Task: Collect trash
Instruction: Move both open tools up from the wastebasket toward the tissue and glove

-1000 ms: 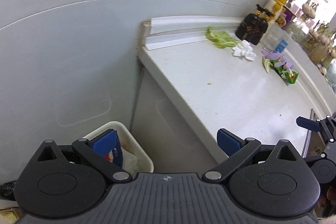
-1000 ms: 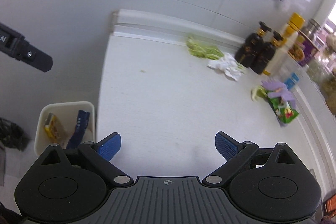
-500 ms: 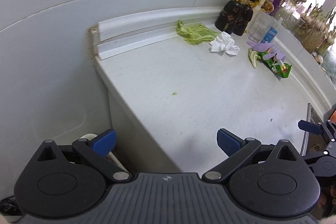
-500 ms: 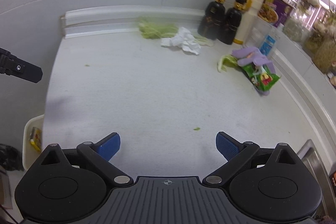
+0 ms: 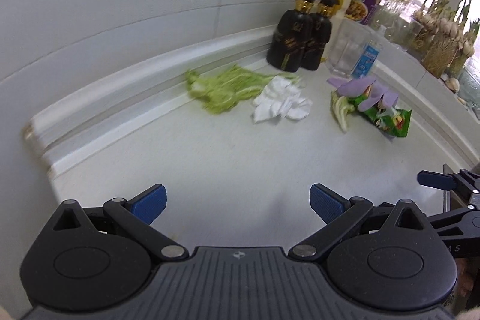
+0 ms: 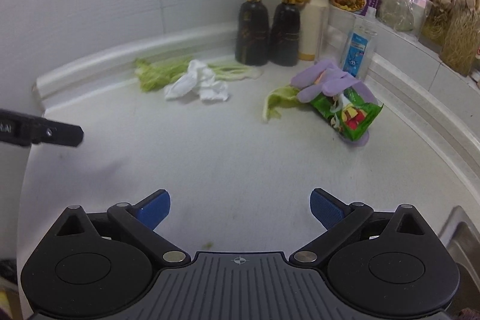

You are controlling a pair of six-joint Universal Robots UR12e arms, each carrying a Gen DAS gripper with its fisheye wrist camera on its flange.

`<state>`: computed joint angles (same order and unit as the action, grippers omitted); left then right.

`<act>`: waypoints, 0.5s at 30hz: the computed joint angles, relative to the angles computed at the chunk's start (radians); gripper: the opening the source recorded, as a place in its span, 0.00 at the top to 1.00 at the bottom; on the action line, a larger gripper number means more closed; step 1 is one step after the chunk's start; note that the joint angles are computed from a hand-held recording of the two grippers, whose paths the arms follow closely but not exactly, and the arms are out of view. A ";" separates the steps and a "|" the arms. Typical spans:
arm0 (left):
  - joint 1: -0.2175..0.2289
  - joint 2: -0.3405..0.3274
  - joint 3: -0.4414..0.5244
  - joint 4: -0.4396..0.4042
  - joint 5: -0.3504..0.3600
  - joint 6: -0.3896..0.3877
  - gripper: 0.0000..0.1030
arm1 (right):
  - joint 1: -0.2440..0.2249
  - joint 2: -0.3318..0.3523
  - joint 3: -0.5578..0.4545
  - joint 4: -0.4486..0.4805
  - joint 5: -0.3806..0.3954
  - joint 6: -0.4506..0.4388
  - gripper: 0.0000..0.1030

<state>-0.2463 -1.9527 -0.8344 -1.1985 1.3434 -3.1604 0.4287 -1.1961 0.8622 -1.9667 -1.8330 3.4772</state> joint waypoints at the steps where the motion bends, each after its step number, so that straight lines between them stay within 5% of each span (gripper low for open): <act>1: -0.004 -0.012 0.014 0.010 -0.006 0.009 0.02 | -0.006 0.005 -0.003 -0.009 0.002 0.005 0.02; 10: -0.032 -0.135 0.166 0.035 -0.045 0.065 0.15 | -0.046 0.042 -0.040 -0.134 -0.068 -0.073 0.02; 15: -0.043 -0.197 0.252 0.010 -0.045 0.067 0.31 | -0.091 0.062 -0.073 -0.146 -0.042 -0.004 0.02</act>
<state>-0.2896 -2.1500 -0.5821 -1.1889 1.2981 -3.0931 0.3378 -1.1339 0.7892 -2.1130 -1.8753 3.4736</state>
